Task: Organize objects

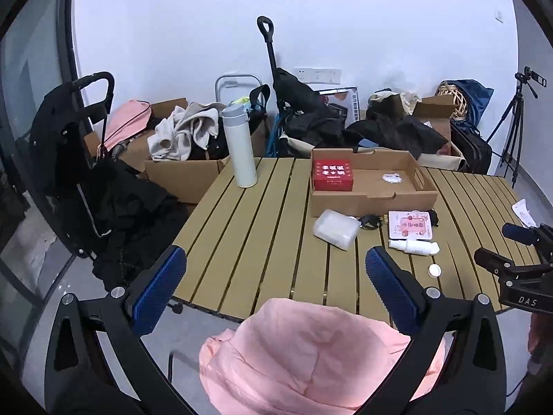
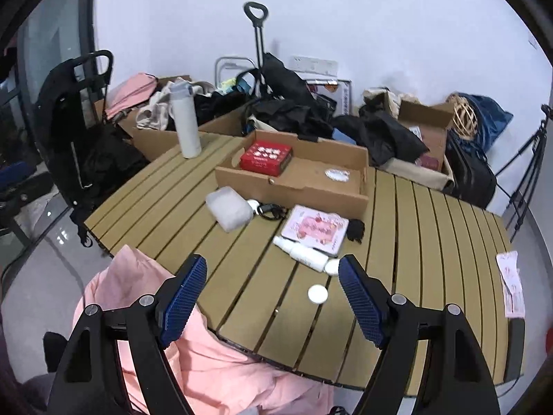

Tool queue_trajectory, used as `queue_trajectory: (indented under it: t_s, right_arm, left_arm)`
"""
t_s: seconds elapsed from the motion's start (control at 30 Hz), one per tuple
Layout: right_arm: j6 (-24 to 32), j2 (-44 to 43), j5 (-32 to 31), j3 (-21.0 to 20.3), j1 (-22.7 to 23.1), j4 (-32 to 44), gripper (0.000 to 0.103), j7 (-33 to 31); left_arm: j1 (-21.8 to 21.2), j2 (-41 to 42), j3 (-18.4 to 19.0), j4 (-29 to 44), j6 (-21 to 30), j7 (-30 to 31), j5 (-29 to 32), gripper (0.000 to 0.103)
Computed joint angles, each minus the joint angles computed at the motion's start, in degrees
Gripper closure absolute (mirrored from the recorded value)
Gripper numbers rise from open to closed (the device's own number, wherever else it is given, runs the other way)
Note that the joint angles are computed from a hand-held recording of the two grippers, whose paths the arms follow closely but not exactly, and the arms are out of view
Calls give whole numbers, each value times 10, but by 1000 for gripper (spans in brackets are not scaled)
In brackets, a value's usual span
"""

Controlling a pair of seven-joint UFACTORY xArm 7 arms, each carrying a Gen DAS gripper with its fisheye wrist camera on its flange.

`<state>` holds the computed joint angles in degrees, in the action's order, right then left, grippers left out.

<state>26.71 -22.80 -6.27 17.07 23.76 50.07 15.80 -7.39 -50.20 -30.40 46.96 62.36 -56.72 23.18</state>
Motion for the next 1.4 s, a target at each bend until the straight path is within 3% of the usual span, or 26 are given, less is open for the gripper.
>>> queue_trajectory:
  t_s: [0.2,0.33,0.4,0.5,0.57,0.7,0.8,0.87,1.0,1.13,1.2,1.23,1.3,1.4]
  right_arm:
    - [5,2,39,-14,15,-5,21,6]
    - [15,-8,25,-9,0,-4,21,21]
    - [16,-9,24,-14,-8,-6,21,27]
    - [31,0,13,-13,-30,-3,21,50]
    - [43,13,13,-20,-37,-1,21,56]
    - [58,29,9,-29,-48,-3,21,69]
    - [59,29,9,-38,-51,-7,21,68]
    - [58,28,8,-41,-56,-9,21,71]
    - [47,32,10,-50,-66,-15,21,75]
    - [49,53,3,-50,-76,-2,21,84]
    - [45,61,-3,-49,-78,2,21,87]
    - [41,64,-6,-49,-78,3,21,88]
    - [44,76,-10,-48,-79,8,21,93]
    - [35,87,0,-54,-71,5,21,85]
  left_arm:
    - [0,36,23,22,5,-42,-47,0]
    - [1,110,11,130,80,-47,-68,0]
    - [1,163,-12,212,143,-50,-64,0]
    - [4,240,-70,337,228,-43,-12,0]
    - [-6,288,-108,407,254,-17,31,0]
    - [-41,338,-127,459,252,2,63,0]
    - [-62,346,-112,455,245,-4,69,0]
    - [-85,344,-79,445,246,-12,32,0]
    - [-97,354,-50,436,244,-59,13,0]
    - [-125,349,-3,405,183,-95,-30,0]
    - [-147,352,22,405,142,-85,-66,0]
    - [-164,352,34,402,124,-74,-56,0]
    - [-170,374,18,421,152,-51,-8,0]
    - [-190,400,36,438,202,-25,-14,0]
